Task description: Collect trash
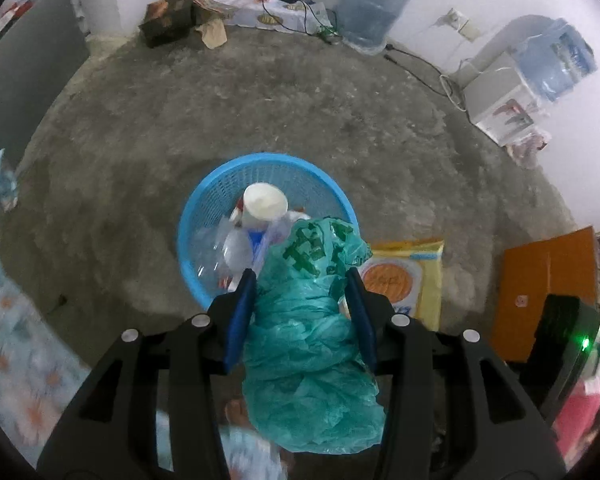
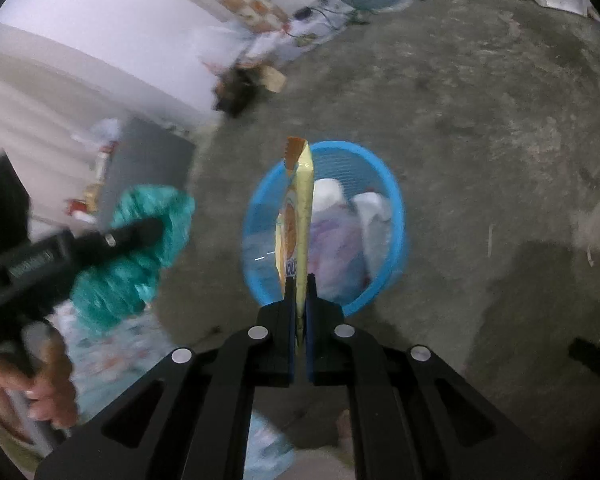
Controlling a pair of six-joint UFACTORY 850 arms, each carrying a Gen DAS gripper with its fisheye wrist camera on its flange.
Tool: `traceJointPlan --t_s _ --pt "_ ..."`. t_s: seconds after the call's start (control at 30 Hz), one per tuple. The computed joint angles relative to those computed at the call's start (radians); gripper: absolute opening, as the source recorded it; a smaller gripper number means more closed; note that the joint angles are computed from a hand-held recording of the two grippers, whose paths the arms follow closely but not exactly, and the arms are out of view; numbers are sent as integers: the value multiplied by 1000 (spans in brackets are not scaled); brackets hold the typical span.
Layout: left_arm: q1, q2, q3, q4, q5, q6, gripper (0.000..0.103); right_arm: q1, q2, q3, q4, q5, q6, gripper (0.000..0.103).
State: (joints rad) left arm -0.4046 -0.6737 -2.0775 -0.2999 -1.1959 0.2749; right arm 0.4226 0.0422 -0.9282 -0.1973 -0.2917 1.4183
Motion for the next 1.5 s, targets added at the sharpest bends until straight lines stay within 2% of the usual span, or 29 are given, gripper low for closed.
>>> traceJointPlan --t_s 0.07,0.1,0.13,0.2,0.23,0.3,0.33,0.43,0.53,0.6,0.67,0.77,0.83,0.87,0.93,1.0,1.03,1.1,1.2,1.37,1.5 --pt "-16 -83 -82 18 -22 -35 73 -32 -66 -26 158 14 -193 17" --pt "-20 -96 -87 25 -18 -51 74 -47 -101 -39 256 1 -298 36" --pt "-29 -100 -76 38 -9 -68 74 -63 -143 -52 358 -16 -402 45" --pt "-32 -100 -60 53 0 -88 74 -82 -186 -63 486 -47 -527 45" --pt "-29 -93 -47 51 5 -99 74 -83 -188 -54 510 -43 -526 45" --pt "-21 -77 -28 31 6 -93 74 -69 -145 -5 544 13 -502 45" --pt "-16 -64 -18 24 10 -83 74 -59 -128 11 507 31 -446 47" --pt "-6 -14 17 20 40 -56 74 -20 -69 43 247 49 -139 49" --pt "16 73 70 -20 65 -14 74 8 -26 44 45 25 74 50" --pt "43 156 125 -73 90 28 75 50 6 25 -146 -24 261 50" --pt "74 244 192 -118 118 73 80 83 19 -6 -272 -69 355 53" --pt "126 392 304 -156 161 150 81 172 31 -94 -449 -174 434 59" --pt "173 493 374 -170 182 171 83 231 27 -160 -528 -239 431 67" --pt "196 535 404 -181 193 173 83 255 22 -191 -558 -265 417 68" --pt "260 634 473 -209 214 188 86 315 2 -264 -632 -320 393 78" --pt "315 716 525 -204 237 176 89 374 -26 -341 -678 -367 342 81" --pt "337 749 546 -200 250 167 91 389 -40 -372 -682 -380 310 86" --pt "404 832 603 -202 278 166 92 435 -78 -447 -691 -426 240 88" --pt "487 930 677 -171 313 139 93 485 -117 -523 -671 -436 147 95" --pt "579 1049 786 1 400 -8 94 564 -191 -639 -647 -516 20 96" --pt "589 1116 853 194 454 -169 94 619 -245 -726 -654 -649 -45 96"
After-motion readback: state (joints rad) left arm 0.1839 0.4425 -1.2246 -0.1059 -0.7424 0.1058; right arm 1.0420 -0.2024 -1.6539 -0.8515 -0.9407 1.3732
